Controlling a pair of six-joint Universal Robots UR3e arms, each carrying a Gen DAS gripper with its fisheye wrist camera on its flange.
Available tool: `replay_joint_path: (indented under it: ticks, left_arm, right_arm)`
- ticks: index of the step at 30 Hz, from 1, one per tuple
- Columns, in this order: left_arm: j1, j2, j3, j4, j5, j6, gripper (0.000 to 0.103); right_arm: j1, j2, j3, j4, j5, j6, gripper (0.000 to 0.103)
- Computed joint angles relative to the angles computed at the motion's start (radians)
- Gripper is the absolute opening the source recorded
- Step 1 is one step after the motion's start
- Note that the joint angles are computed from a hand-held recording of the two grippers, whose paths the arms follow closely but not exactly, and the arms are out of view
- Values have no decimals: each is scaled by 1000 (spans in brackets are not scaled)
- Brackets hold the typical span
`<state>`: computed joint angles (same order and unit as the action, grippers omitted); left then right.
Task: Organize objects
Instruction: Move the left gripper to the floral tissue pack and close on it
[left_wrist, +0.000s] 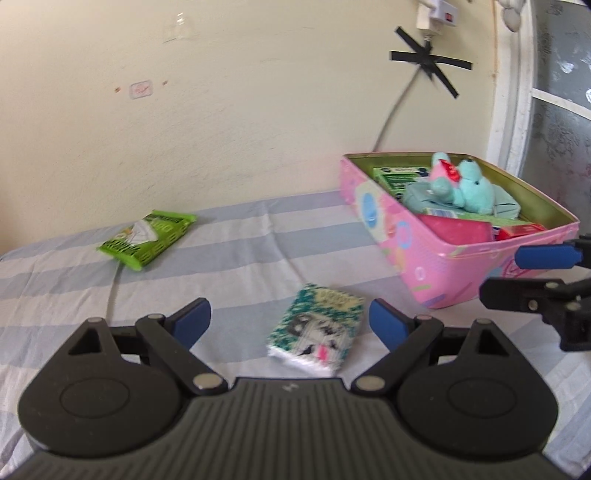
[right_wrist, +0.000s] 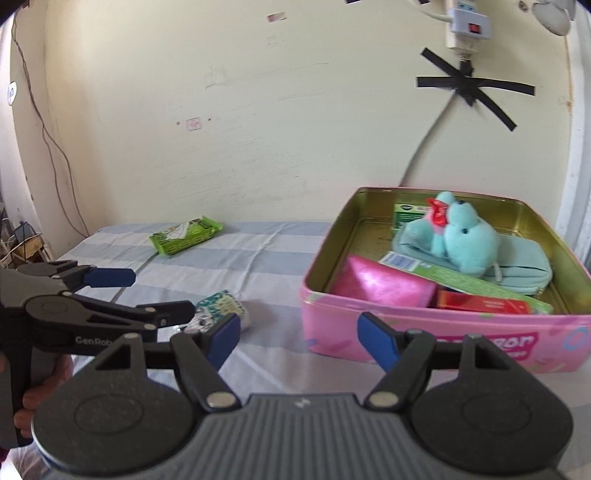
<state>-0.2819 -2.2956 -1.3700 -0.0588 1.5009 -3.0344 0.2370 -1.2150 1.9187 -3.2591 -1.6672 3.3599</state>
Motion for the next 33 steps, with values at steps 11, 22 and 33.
replay_joint_path:
  ticks: [11,22,33]
  left_arm:
    - [187,40,-49,-117,-214,-136,88]
    - [176,-98,186,-276,-334,-119,81]
    - [138,-121,267,-354,-436,-74,44]
  right_arm:
    - [75,218,-286,148,58,-42,73]
    - [79,418,-521,243,125,-1,84]
    - [137,462,-540,113,3,-70,49]
